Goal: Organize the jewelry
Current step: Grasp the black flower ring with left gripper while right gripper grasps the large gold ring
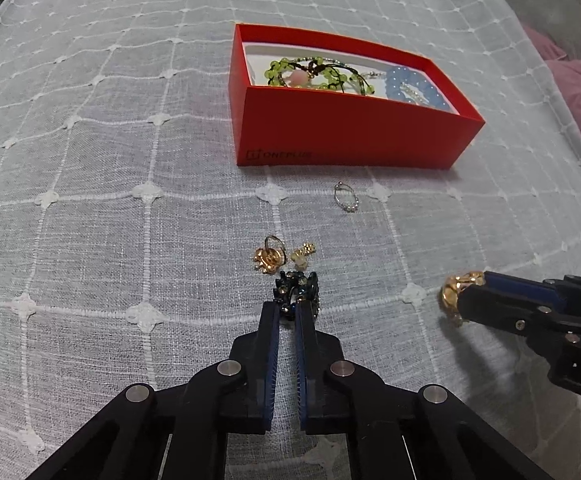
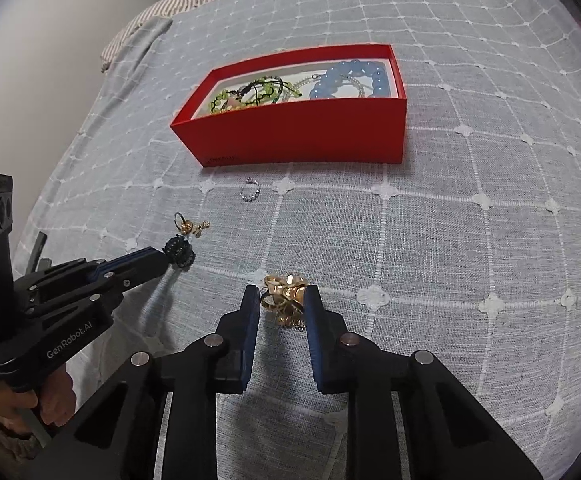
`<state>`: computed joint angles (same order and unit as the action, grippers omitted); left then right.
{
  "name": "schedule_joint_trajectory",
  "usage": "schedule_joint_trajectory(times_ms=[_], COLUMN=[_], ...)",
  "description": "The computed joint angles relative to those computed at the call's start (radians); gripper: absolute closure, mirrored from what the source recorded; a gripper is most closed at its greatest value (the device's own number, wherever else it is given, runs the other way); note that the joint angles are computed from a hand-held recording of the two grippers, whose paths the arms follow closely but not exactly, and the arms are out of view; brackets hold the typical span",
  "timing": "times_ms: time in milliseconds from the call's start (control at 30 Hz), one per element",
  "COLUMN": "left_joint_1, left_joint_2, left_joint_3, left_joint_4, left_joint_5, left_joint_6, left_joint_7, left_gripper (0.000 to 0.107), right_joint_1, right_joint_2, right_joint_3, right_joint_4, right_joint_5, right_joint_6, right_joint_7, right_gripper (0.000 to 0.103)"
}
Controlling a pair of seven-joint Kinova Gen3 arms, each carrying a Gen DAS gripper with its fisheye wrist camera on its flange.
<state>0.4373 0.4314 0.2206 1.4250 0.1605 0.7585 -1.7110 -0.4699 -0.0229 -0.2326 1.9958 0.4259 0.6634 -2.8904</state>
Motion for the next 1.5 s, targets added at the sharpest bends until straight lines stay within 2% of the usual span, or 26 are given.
schedule_joint_trajectory(times_ms=[67, 100, 167, 233, 300, 400, 733, 867, 900, 933, 1167, 1500], left_joint_1=[0.0, -0.004, -0.005, 0.004, 0.007, 0.003, 0.055, 0.061, 0.057, 0.053, 0.042, 0.007], left_joint_2=[-0.003, -0.003, -0.002, 0.0, 0.002, 0.008, 0.03, 0.033, 0.031, 0.029, 0.003, -0.028], left_joint_3=[-0.001, 0.002, 0.002, -0.003, -0.004, 0.0, -0.019, -0.02, -0.016, -0.012, 0.003, 0.021], left_joint_4=[0.004, 0.004, 0.001, -0.004, -0.004, -0.009, -0.02, -0.021, -0.02, -0.016, 0.012, 0.036], left_joint_5=[0.0, 0.004, 0.004, -0.006, -0.008, -0.002, -0.06, -0.079, -0.077, -0.073, -0.063, -0.008], left_joint_6=[-0.008, -0.006, -0.002, 0.003, 0.002, 0.008, -0.023, -0.025, -0.027, -0.032, -0.063, -0.078], left_joint_7=[0.001, -0.005, -0.008, 0.0, 0.005, 0.002, 0.04, 0.045, 0.041, 0.035, -0.004, -0.059], left_gripper=[0.105, 0.104, 0.101, 0.085, 0.081, 0.081, 0.08, 0.08, 0.082, 0.088, 0.088, 0.088], right_joint_1=[0.001, 0.002, 0.002, 0.005, 0.008, 0.011, -0.016, -0.023, -0.022, -0.023, -0.007, 0.017], right_joint_2=[-0.005, -0.007, -0.013, -0.022, -0.023, -0.024, 0.013, 0.022, 0.02, 0.019, 0.002, -0.024], right_joint_3=[0.0, -0.001, -0.006, -0.009, -0.013, -0.012, -0.015, 0.0, 0.003, 0.003, 0.013, -0.008], right_joint_4=[0.001, 0.002, 0.005, 0.011, 0.01, 0.014, -0.018, -0.015, -0.01, -0.008, 0.02, 0.025], right_joint_5=[0.002, 0.004, 0.015, 0.017, 0.02, 0.01, 0.036, 0.031, 0.03, 0.037, 0.015, 0.025], right_joint_6=[-0.001, 0.0, 0.006, 0.003, 0.003, -0.014, 0.055, 0.05, 0.042, 0.04, -0.014, -0.02], right_joint_7=[-0.005, -0.007, -0.024, -0.027, -0.028, 0.001, -0.007, 0.001, 0.003, -0.003, 0.011, -0.012], right_gripper=[0.08, 0.086, 0.09, 0.09, 0.09, 0.09, 0.089, 0.089, 0.089, 0.089, 0.095, 0.098])
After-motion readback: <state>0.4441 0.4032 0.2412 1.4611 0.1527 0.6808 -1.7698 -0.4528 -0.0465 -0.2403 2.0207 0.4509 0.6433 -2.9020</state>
